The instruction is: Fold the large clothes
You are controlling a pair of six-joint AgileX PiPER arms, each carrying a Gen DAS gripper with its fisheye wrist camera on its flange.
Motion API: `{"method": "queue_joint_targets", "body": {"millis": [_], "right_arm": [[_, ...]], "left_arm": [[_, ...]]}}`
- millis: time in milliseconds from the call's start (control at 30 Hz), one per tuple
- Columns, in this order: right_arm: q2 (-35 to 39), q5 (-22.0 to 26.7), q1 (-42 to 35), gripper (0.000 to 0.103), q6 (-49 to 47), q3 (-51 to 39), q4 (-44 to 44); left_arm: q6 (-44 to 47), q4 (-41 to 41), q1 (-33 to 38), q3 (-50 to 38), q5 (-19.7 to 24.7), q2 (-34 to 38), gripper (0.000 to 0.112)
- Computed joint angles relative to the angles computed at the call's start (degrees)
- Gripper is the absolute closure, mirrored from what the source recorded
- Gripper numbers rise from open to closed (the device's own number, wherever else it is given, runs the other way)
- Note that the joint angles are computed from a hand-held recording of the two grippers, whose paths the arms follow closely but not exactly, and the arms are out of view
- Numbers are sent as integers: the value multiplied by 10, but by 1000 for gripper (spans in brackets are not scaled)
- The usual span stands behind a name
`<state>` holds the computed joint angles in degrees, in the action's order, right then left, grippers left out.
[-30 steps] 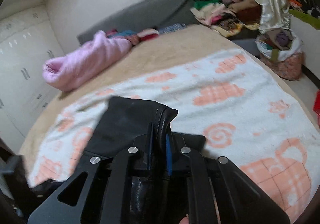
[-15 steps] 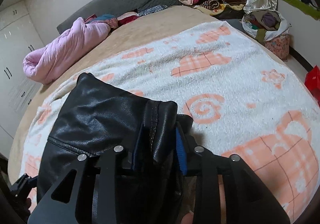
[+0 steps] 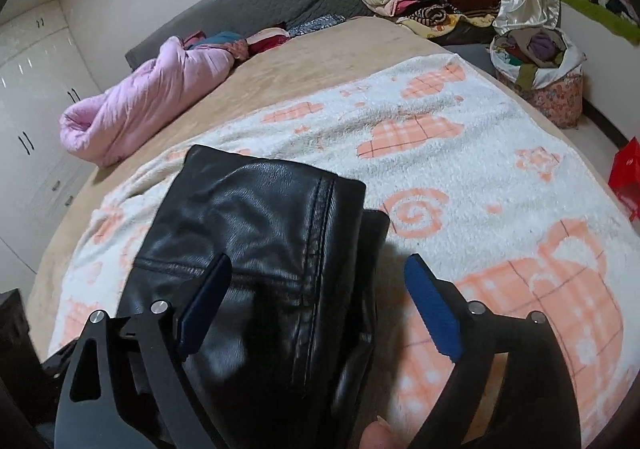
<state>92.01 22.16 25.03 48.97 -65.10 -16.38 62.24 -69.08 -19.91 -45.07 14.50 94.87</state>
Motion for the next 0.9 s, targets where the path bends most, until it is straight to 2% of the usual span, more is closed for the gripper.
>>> {"method": "queue_joint_targets", "body": {"millis": [200,367,533,667,900], "right_arm": [[-69,-14,-2,14,-104,76,140],[-114,-17,35,13,-41,111,86],[-134,-35,52,13,-19,137,90],[-151,-44,63,13,35,159,60],[-179,-83,79,13,57,220,92]], "left_arm": [[17,-21,20,11,28,-11,19],[10,-10,36,19,42,-29,19],[-25,28,41,22,43,-43,19],[-35,40,44,27,43,-49,19],[-36,38,48,32,46,-46,19]]}}
